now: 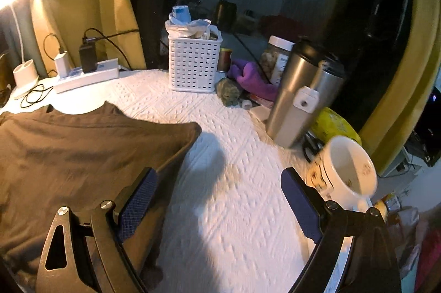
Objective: Fold small clothes
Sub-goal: 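Lay the hem down and open both grippers, withdrawing from the shirt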
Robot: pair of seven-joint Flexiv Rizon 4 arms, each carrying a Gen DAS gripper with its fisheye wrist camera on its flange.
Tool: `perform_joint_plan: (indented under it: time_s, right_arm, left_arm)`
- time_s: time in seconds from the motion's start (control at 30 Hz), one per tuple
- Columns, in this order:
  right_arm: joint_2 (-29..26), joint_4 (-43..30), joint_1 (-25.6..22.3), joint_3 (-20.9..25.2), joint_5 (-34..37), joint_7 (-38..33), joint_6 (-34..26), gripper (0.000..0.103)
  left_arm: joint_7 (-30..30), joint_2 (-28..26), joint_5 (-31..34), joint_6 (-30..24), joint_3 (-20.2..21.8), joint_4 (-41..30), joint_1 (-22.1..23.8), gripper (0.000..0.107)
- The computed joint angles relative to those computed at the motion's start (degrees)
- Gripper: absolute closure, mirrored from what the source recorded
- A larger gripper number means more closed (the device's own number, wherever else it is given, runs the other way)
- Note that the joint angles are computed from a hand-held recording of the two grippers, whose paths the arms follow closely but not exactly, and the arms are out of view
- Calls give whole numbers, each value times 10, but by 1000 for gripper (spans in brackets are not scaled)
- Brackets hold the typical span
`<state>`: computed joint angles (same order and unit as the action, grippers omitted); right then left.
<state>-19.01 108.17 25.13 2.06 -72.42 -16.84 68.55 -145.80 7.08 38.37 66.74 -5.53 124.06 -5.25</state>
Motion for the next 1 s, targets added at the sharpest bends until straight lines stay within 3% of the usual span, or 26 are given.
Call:
perform_joint_plan:
  time_s: [0.3,0.57,0.8,1.0]
  right_arm:
    - [68,86,-14,32,-68,94,10,11]
    - [104,127,-20,63,-98,134,3,11]
    - [122,157,-23,76,-143,190,-3,11]
    - [131,199,-29,87,-162,243,-3,11]
  left_arm:
    - [-7,42,1,28,-29,45,-14,41]
    - [-21,76,4,55,-66,76,-10,41]
    - [-14,61,0,47,-90,82,-17,41]
    - [5,44,-31,25,-78,102,-51,41]
